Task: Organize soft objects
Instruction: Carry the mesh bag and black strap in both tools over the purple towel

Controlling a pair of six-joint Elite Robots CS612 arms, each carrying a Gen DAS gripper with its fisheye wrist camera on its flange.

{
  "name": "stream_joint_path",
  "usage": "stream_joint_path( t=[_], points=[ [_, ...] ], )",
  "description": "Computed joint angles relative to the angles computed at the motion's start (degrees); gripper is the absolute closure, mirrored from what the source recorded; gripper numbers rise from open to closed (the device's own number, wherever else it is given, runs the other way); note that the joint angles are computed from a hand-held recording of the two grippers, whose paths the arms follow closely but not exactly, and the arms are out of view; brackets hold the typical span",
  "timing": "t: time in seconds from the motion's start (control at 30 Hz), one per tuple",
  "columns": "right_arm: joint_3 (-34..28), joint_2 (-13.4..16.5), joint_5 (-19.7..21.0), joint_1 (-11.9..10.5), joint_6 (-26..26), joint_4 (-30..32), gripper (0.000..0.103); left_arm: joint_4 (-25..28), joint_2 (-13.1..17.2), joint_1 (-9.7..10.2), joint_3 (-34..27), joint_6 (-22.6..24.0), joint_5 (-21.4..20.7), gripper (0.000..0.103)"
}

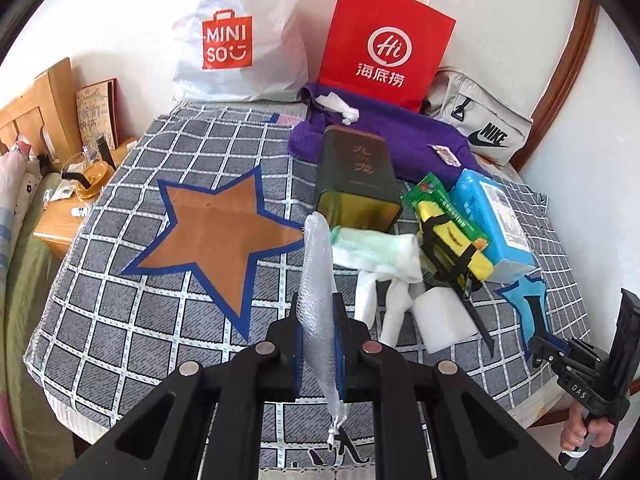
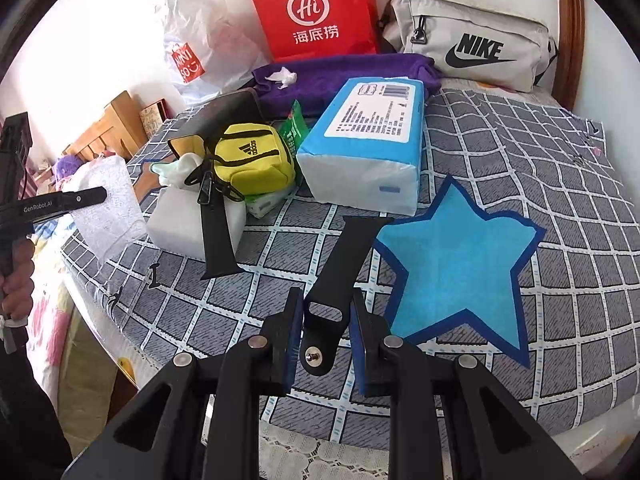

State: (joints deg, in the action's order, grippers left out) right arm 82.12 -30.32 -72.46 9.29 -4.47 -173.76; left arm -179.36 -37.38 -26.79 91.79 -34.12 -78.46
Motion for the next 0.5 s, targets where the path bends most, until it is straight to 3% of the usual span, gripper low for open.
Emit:
stream_joint_path(
  t=[0.5],
  points=[
    [-1.1, -1.8, 1.3, -0.4, -0.2, -0.8, 0.081, -1.1, -1.4, -0.11, -2.1, 1.3, 0.4, 0.091]
  ],
)
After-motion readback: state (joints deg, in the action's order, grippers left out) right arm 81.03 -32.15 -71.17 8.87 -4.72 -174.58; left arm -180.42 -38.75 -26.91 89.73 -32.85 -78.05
